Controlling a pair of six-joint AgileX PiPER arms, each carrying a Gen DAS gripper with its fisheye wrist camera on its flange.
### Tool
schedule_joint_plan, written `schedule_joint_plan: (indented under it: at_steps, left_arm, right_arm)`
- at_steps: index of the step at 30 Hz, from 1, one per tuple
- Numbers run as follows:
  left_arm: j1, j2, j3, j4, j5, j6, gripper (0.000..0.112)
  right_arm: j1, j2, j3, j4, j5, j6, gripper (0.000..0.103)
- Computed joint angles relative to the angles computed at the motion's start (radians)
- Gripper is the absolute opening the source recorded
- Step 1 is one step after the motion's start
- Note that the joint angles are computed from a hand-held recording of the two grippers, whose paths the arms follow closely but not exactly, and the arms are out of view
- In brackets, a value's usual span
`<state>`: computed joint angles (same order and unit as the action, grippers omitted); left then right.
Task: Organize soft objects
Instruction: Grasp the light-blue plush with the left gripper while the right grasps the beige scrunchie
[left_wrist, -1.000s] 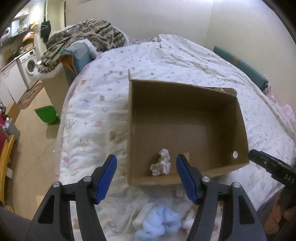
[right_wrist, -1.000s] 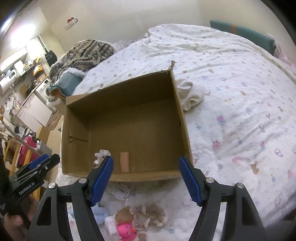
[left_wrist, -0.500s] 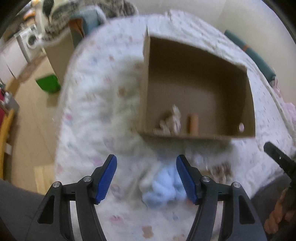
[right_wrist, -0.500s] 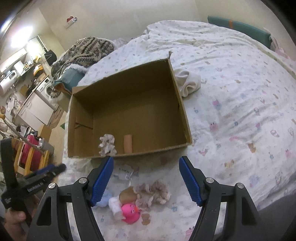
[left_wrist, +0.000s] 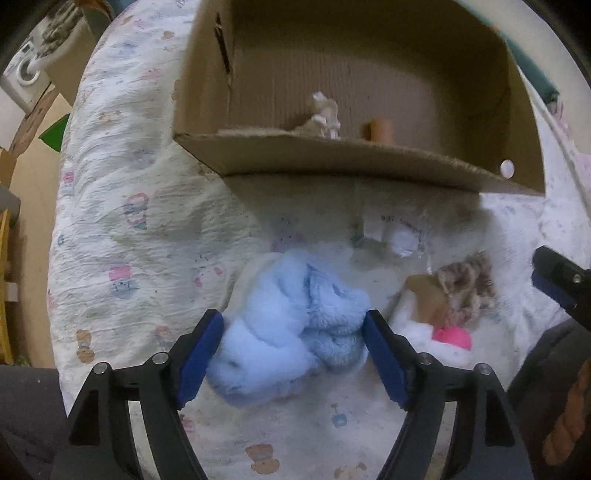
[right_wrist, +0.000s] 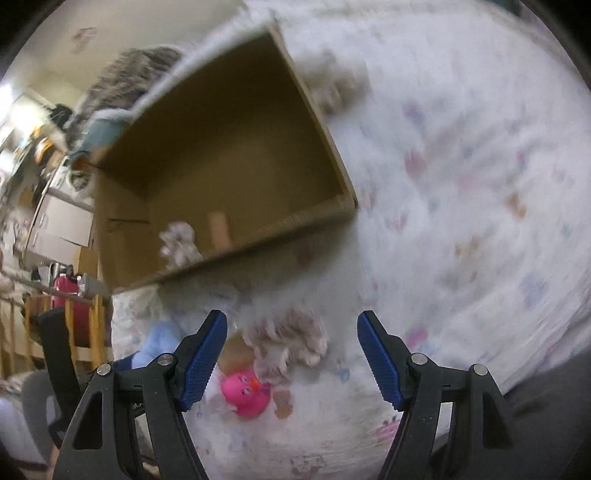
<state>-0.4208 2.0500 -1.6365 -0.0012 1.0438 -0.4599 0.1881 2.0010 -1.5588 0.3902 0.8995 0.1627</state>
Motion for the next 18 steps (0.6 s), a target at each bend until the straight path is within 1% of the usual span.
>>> schedule_joint_plan:
  at_steps: [3,5,7,9,11,13,14,15,16,17,18]
  left_arm:
    - [-0.011,0.021,-0.015,0.012,0.006,-0.008,0.079]
    - [-0.014,0.033,-0.02,0.021,0.007,-0.016,0.079]
    - [-0.02,0.062,-0.039,0.018,0.005,-0.031,0.079]
    - [-0.012,0.069,-0.041,0.001,-0.004,-0.039,0.079]
    - [-0.003,0.086,-0.063,-0.011,-0.002,-0.046,0.079]
    - [0.003,0.098,-0.069,-0.009,-0.003,-0.048,0.075]
    - [0.004,0.105,-0.073,-0.005,0.0,-0.049,0.072]
    - [0.002,0.117,-0.084,0.003,0.007,-0.054,0.067]
    - [0.003,0.122,-0.084,0.006,0.006,-0.053,0.064]
    - [0.0,0.128,-0.089,0.009,0.004,-0.057,0.062]
    - [0.001,0.131,-0.088,0.011,-0.002,-0.054,0.055]
  right_arm:
    - [0.023,0.08,-0.083,-0.036,0.075,0.022,0.077]
    - [0.047,0.124,-0.126,-0.065,0.119,0.025,0.077]
    - [0.071,0.148,-0.15,-0.121,0.139,0.049,0.077]
    - [0.073,0.145,-0.139,-0.129,0.128,0.061,0.077]
    - [0.061,0.127,-0.109,-0.108,0.095,0.062,0.077]
    - [0.048,0.119,-0.093,-0.102,0.078,0.072,0.077]
    - [0.042,0.121,-0.093,-0.093,0.082,0.074,0.072]
    - [0.035,0.128,-0.094,-0.08,0.09,0.072,0.063]
    - [0.031,0.137,-0.11,-0.072,0.112,0.074,0.058]
    - [0.031,0.141,-0.109,-0.066,0.119,0.073,0.049]
    - [0.032,0.146,-0.112,-0.068,0.121,0.074,0.044]
